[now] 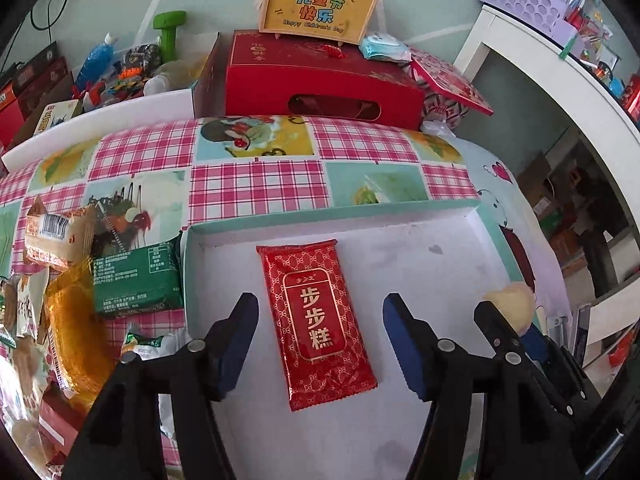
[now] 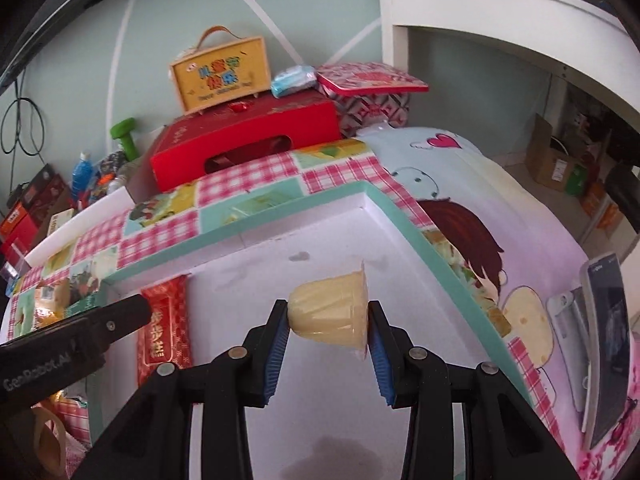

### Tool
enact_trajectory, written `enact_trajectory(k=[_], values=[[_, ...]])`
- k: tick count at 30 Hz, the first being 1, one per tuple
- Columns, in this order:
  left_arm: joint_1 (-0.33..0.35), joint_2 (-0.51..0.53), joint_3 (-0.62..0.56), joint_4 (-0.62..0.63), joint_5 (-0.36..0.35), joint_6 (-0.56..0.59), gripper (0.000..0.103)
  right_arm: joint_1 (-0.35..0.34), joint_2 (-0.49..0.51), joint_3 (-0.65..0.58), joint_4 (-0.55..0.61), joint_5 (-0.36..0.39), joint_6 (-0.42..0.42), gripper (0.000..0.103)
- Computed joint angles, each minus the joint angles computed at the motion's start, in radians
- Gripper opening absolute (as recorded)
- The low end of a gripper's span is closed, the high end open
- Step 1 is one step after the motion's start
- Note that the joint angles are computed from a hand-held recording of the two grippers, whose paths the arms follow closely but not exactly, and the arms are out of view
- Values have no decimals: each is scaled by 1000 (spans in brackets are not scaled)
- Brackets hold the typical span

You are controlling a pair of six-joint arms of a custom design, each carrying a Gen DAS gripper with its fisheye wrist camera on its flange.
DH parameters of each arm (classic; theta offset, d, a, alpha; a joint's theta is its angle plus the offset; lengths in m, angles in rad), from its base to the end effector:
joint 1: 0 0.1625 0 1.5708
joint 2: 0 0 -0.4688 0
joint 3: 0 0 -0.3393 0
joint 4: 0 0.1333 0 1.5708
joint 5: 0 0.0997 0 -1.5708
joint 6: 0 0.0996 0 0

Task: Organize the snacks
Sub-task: 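Release the pudding cup in the tray with the right tool while the left releases the red packet there, then grasp the pink barcode bun bag with the right tool while the left grasps the wrapped round bun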

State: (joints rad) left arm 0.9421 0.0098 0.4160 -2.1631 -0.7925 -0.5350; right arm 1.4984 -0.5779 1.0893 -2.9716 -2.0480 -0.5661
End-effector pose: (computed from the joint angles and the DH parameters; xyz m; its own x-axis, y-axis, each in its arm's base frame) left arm -0.3578 -0.8376 -0.0357 -0.8500 -0.1273 -0.5111 0.1704 0.8517 -0.4956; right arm 0.0280 -0.8243 0.2742 -0.7504 0.0176 0.6607 -0.4229 0.7555 -0.5004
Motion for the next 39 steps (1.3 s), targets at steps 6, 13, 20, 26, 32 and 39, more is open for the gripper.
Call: enact_trajectory(k=[6,13,20,26,32,39], values=[[-21,-87,124,38,23,-90,77,22,-27,40,-9,-25,-23,55],[-57,-238,416,-40,118,-167,96,37,-68,102,53,-49,1,94],[-62,-412,759,-109,147,-363,96,47,-130,207,88,-21,53,103],[-69,-520,934,-76,175,-506,96,77,-146,258,158,-14,93,103],[-65,-621,1066,-40,217,-707,96,112,-148,311,195,62,92,103],[-25,-683,1181,-114,153,-847,96,153,-127,382,222,94,72,103]])
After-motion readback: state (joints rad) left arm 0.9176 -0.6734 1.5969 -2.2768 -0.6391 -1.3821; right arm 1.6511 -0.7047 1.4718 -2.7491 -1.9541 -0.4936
